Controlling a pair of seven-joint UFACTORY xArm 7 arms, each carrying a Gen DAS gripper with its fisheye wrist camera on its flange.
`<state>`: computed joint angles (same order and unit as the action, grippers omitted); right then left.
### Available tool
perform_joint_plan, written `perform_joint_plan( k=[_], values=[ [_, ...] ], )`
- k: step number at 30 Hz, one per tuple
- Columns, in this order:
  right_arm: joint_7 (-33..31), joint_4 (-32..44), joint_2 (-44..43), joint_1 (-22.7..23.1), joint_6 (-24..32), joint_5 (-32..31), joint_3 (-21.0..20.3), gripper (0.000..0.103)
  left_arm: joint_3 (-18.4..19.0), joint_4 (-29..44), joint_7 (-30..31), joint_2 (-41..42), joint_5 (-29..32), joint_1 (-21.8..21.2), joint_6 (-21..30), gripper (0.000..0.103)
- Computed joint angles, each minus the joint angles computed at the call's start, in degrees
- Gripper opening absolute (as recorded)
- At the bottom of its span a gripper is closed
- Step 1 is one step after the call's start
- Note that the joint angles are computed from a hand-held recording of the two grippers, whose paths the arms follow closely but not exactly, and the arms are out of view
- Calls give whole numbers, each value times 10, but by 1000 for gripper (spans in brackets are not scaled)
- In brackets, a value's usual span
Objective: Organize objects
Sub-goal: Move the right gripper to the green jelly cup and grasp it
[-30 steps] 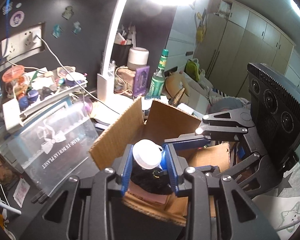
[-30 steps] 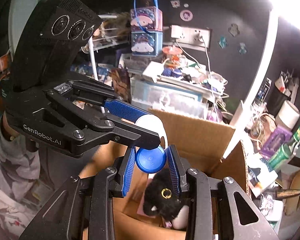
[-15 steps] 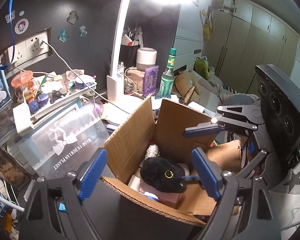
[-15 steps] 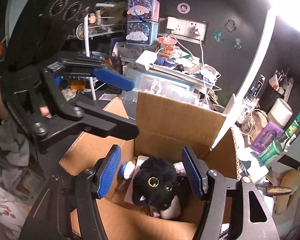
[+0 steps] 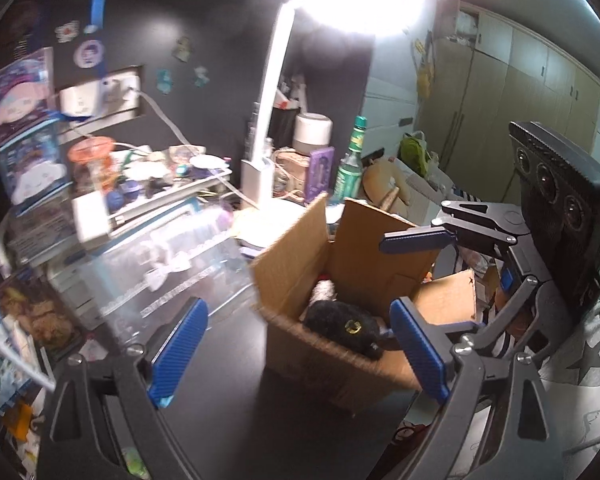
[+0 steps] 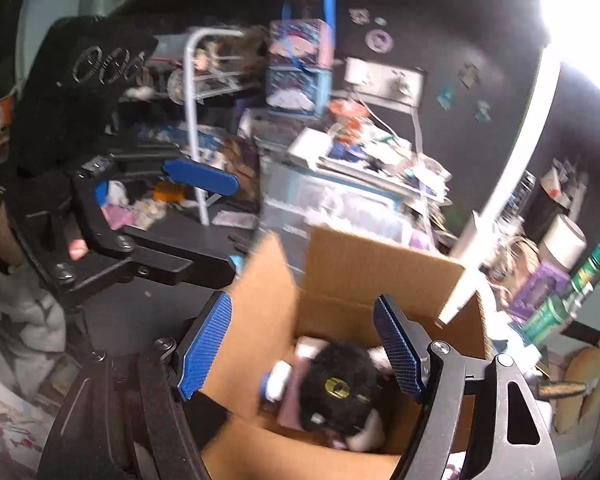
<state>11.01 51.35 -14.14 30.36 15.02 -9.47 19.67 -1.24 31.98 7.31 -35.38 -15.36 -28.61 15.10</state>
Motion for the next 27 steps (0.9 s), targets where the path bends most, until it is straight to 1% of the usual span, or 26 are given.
perform_joint_plan(
  k=[2,5,7,10,11,14,16,17,19,21,24,25,27],
  values=[
    [-4,15,15,13,-10,4,7,71,-2,-30,-11,-48,8,23,10,92],
    [-20,46,53,41,-25,16,16,71,-3,-68,-26,-110,21,52,27,98],
    [-35,68,82,62,-32,27,19,71,0,-98,-36,-162,32,74,46,98],
    [-85,105,135,97,-37,77,21,71,3,-143,-55,-236,46,111,74,98],
    [-98,120,157,106,-37,91,24,71,4,-153,-60,-249,50,119,77,98],
    [-135,156,213,120,-33,134,36,71,5,-195,-79,-307,66,158,96,98],
    [-146,187,259,126,-26,150,42,71,16,-223,-85,-335,70,173,104,98],
    [-140,203,282,134,-24,144,36,71,23,-235,-86,-344,71,180,105,98],
    [-88,239,332,177,-23,88,-9,71,37,-264,-88,-375,73,199,115,98],
    [-40,274,375,214,-21,37,-52,71,50,-282,-85,-383,74,213,118,98],
    [4,334,440,247,-8,-13,-93,70,74,-303,-73,-382,71,235,120,98],
    [12,354,459,250,-4,-20,-96,70,82,-312,-69,-384,68,242,121,98],
    [24,393,495,260,7,-38,-110,63,94,-320,-60,-384,61,251,122,98]
  ],
)
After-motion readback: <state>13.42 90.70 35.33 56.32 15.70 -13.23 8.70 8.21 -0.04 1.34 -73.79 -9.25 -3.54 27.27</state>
